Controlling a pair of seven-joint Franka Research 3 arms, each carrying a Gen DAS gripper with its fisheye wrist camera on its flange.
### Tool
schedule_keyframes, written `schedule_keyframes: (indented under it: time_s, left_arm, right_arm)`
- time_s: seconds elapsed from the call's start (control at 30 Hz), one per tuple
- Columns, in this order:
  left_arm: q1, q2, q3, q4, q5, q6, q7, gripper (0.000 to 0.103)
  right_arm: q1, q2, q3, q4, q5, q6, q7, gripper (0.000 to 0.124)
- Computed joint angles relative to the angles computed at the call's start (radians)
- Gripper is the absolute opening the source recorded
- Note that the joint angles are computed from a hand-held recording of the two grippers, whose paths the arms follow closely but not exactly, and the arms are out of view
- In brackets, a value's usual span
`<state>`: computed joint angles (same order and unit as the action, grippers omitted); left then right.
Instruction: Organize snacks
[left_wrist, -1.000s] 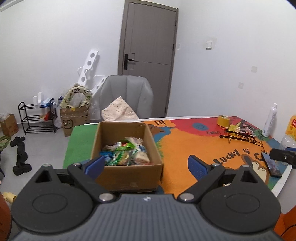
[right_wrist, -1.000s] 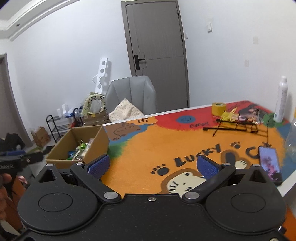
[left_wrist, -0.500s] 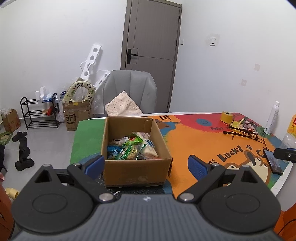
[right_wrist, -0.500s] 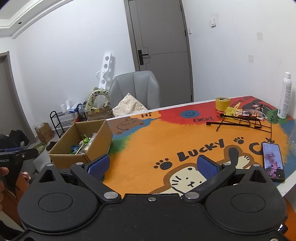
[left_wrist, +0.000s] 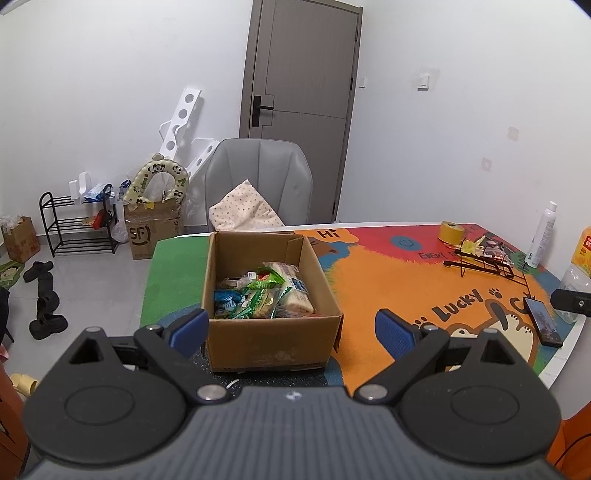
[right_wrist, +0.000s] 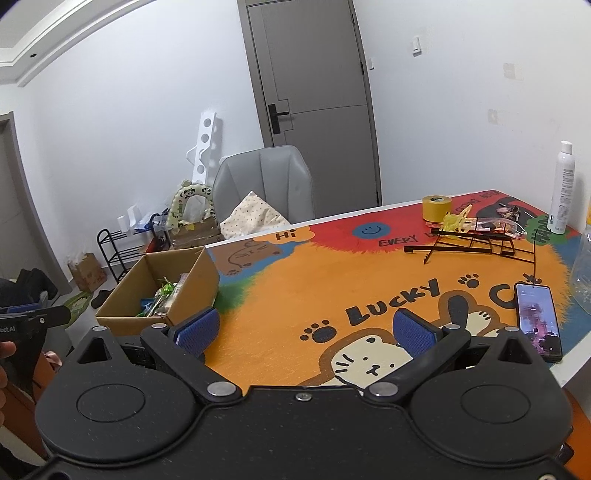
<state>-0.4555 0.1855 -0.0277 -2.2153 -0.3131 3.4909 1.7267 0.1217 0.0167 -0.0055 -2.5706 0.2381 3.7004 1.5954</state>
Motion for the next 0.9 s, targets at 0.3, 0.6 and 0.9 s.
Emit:
schedule_keyframes:
  time_s: [0.3, 0.6, 0.9]
  left_arm:
    - [-0.009, 0.004, 0.008, 0.008, -0.006, -0.010, 0.002, 0.096]
    - [-0.030, 0.002, 0.026, 0.008, -0.020, -0.025, 0.008, 0.096]
    - [-0.028, -0.001, 0.025, 0.007, 0.002, -0.031, -0.004, 0.096]
  right_arm:
    - [-0.002, -0.007, -0.001, -0.002, -0.008, -0.011, 0.000, 0.103]
    - [0.004, -0.007, 0.002, 0.001, 0.030, -0.015, -0.024, 0.103]
    - [0.008, -0.008, 0.003, 0.006, 0.042, -0.029, -0.031, 0.103]
